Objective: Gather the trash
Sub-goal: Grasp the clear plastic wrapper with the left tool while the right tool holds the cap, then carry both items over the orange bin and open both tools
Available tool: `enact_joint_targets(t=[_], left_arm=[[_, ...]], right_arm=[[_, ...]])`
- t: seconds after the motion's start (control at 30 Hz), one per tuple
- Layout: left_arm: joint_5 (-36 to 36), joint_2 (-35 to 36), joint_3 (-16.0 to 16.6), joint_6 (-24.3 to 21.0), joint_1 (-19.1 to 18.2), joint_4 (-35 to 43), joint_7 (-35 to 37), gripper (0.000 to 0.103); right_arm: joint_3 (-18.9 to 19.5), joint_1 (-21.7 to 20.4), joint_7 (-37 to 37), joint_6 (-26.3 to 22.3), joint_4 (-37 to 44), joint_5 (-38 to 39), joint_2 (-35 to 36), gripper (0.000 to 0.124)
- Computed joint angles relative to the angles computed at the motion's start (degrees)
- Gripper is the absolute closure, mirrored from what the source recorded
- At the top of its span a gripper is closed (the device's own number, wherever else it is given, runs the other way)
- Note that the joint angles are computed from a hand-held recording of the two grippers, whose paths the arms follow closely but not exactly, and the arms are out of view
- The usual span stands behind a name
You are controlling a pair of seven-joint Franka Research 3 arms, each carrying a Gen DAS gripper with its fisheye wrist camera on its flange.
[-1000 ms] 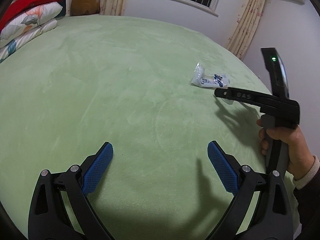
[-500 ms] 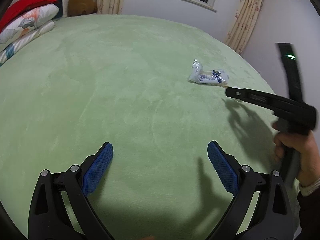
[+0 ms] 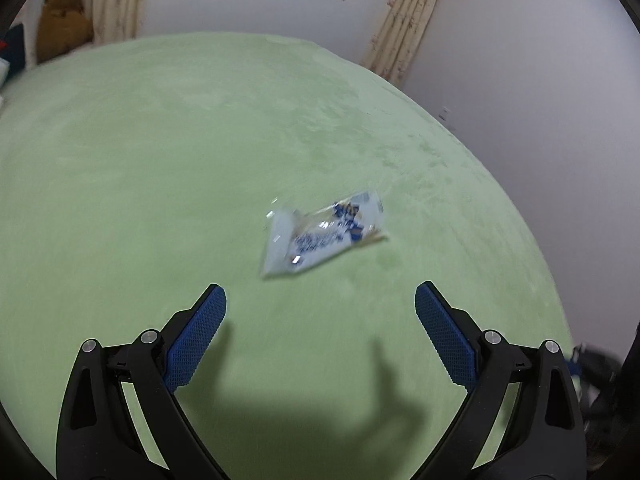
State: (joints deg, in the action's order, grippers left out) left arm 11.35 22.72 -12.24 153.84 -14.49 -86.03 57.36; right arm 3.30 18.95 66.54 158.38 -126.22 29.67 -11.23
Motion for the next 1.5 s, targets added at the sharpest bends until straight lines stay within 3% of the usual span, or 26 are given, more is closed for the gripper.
enact_joint_targets(t=[0.1,0.4,0.43,0.47,0.5,0.53,0.6,0.73,0.93,1.2,1.5], left_arm=[[-1.3,4.9,-0.2,-2.1,0.3,6.3,1.3,0.01],[2.1,17.6,3.0,-14.4,-3.1,26.1,3.0,0.011],[2.9,18.7,3.5,-15.6,-3.8,27.9,3.2,0.02],[3.4,19.2,3.8,-16.3,-4.2,28.8,3.4,0.04],[4.3,19.5,4.5,-17.1,-5.0,29.3,3.1,0.048],[5.2,19.2,5.2,-17.0,-5.5,28.9,2.2,0.064],[4.8,16.5,4.6,-14.4,-4.7,24.5,0.7,0.088],[6.5,9.2,4.8,-9.4,-5.0,13.8,-4.8,0.089],[12.8,-5.3,3.9,-6.1,-7.1,-4.2,-14.2,0.089],[27.5,-21.9,-1.6,-11.9,-9.1,-20.6,-31.3,0.089],[26.2,-36.4,-9.6,-14.8,-9.6,-35.7,-39.5,0.089]], right_arm=[[-0.3,0.1,-0.5,0.3,-0.6,0.8,0.2,0.092],[-0.6,0.4,-3.0,0.6,-0.3,4.7,1.7,0.092],[-0.6,0.3,-2.8,0.6,-0.5,4.7,1.7,0.092],[-0.5,0.2,-2.7,0.7,-0.5,4.8,1.7,0.092],[-0.5,0.1,-2.5,0.9,-0.5,4.9,1.8,0.092],[-0.4,0.1,-2.2,1.0,-0.6,4.8,1.8,0.092],[-0.2,-0.1,-1.4,1.6,-0.9,4.5,1.5,0.092],[0.2,-0.2,0.2,3.3,-2.5,2.7,-0.3,0.092],[0.2,0.6,2.2,1.0,-5.9,1.6,-6.3,0.092],[1.5,1.9,4.6,-3.6,-15.3,-2.9,-20.2,0.092],[1.8,4.3,6.0,-13.6,-27.4,-5.2,-38.6,0.092]])
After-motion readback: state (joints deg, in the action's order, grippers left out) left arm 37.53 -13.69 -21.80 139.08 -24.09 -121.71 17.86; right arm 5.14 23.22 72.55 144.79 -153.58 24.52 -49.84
